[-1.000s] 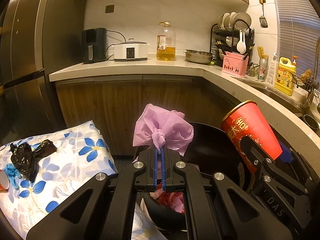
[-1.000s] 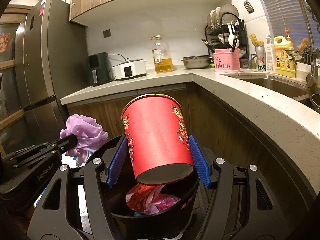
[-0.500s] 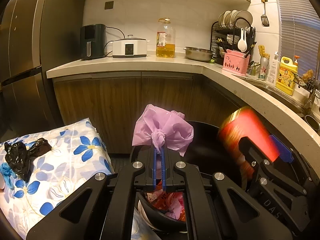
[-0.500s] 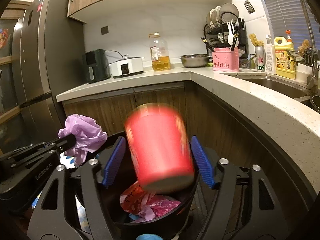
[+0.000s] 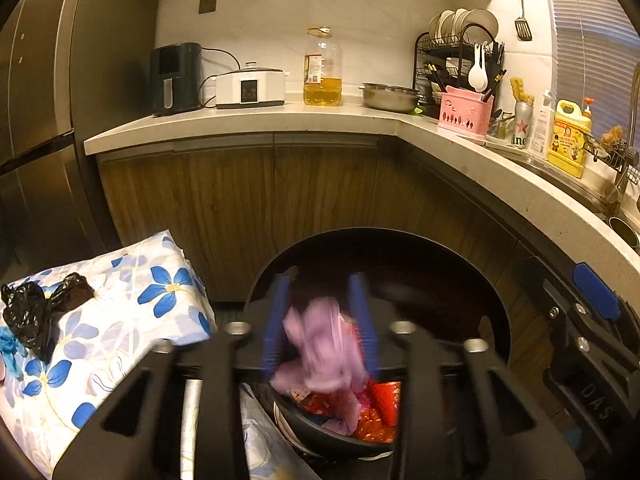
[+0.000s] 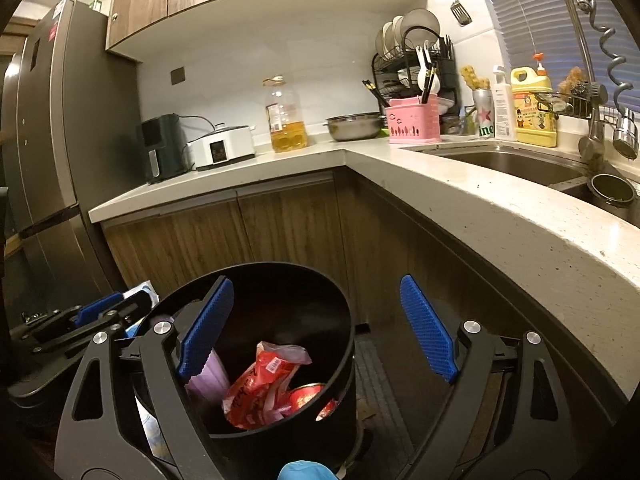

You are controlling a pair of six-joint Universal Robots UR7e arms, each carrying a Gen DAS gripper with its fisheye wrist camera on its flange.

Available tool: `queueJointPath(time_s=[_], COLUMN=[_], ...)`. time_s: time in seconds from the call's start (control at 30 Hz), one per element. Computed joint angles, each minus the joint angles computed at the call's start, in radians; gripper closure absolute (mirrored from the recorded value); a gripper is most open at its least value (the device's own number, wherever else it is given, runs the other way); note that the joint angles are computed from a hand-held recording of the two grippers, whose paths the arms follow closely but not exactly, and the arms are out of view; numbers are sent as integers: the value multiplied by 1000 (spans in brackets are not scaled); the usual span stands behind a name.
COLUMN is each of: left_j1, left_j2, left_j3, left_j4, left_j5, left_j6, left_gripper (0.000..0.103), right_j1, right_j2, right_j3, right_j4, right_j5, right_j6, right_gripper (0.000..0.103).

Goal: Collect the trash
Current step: 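Move both open tools back toward the black bags and red cup on the table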

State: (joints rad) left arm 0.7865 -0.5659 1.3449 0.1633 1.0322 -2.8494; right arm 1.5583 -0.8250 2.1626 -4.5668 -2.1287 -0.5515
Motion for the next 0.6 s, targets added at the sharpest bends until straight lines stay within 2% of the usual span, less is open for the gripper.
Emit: queueJointPath(time_s=[0.03, 0.07, 0.37, 0.6], left_j1=[1, 1, 3, -5], left_j2=[-4, -9, -61, -127], left_j3=[5, 10, 72, 161], left_j4=[-3, -7, -46, -107], left_j5=[1, -2, -17, -65], left_j6=[-4, -7, -20, -8], left_gripper=[55, 47, 21, 13], right_j1=[1, 3, 26, 66], right_j2=[0, 0, 8, 35], right_j3=[2, 3, 14, 13], right_j4=[-2, -3, -26, -55], right_j5=[-2, -5, -25, -50], right_j6=[0, -1, -14, -56], right_gripper=[18, 18, 18, 16])
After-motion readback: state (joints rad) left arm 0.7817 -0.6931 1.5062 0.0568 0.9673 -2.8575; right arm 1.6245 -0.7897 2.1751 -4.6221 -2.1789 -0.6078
